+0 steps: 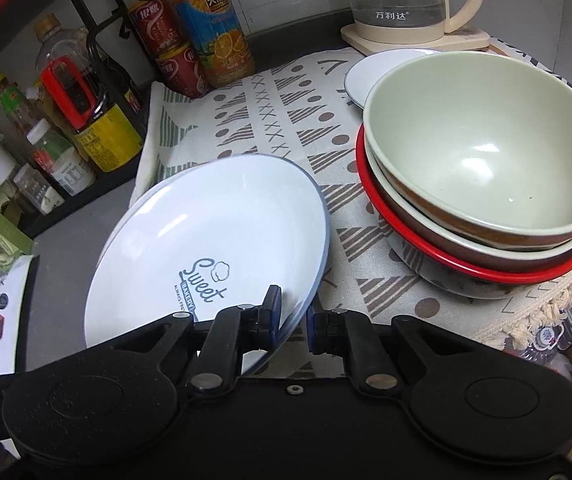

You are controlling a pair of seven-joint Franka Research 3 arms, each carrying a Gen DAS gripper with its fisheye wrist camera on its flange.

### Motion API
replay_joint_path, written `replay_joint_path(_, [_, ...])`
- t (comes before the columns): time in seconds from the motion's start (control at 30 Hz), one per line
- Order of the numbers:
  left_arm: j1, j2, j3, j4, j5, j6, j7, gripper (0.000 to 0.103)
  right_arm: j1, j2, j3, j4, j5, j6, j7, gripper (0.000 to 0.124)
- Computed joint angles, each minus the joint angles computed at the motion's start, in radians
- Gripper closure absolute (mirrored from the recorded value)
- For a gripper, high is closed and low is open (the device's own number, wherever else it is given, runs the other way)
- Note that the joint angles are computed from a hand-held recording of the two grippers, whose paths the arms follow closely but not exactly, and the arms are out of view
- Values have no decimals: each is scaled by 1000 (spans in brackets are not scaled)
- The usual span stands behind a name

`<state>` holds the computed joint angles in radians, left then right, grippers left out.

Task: Organize plates and bowls
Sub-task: 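Lower the 'Sweet' plate onto the flower-print plate and open both grippers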

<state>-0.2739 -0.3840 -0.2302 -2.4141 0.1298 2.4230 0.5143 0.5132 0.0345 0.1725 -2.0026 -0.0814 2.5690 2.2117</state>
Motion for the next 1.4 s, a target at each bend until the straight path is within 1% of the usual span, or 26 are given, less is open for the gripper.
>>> replay_joint_path(0.17, [16,-1,-7,6,37,-16,-15,69,1,11,-2,7,-7,-3,-2,112])
replay_joint_path(0.37, [39,28,-19,36,95,-85,-56,69,3,28,-4,26,21,-21,-27,110])
replay_joint_path(0.6, [42,35,-1,34,97,-86,-58,69,5,62,-8,56,85,-45,-77,107])
replay_joint_path(0.67, [46,39,2,35,97,-85,-53,69,11,70,-11,69,67,-57,-74,106])
replay_joint_path(0.77, [51,55,2,57,104,-112,-42,68,12,85,-13,98,77,-90,-100,101])
replay_joint_path(0.83, [51,68,7,77,95,-136,-27,68,9,91,-12,118,103,-110,-134,94])
replay_joint_path(0.87, [52,72,10,85,91,-145,-19,68,8,86,-13,119,112,-104,-150,88])
replay_joint_path(0.9, [52,73,12,90,88,-149,-11,67,8,79,-14,116,109,-91,-158,78])
replay_joint_path(0.97, [53,72,16,100,81,-152,7,57,7,67,-15,123,103,-81,-183,67])
replay_joint_path(1.0, [54,71,16,106,80,-154,12,54,4,62,-14,125,114,-73,-204,65])
replay_joint_path(1.07, [60,69,14,119,88,-156,15,43,-1,57,-11,135,139,-65,-237,61])
replay_joint_path(1.13, [68,70,8,134,111,-157,9,34,-5,58,-11,148,169,-61,-260,58])
replay_joint_path(1.17, [71,70,8,140,120,-155,9,32,-6,58,-11,151,176,-55,-263,57])
replay_joint_path(1.33, [79,75,22,165,122,-127,45,27,-9,65,-19,172,167,-23,-260,54])
replay_joint_path(1.4, [84,80,26,173,124,-118,62,25,-10,68,-23,179,156,-14,-248,50])
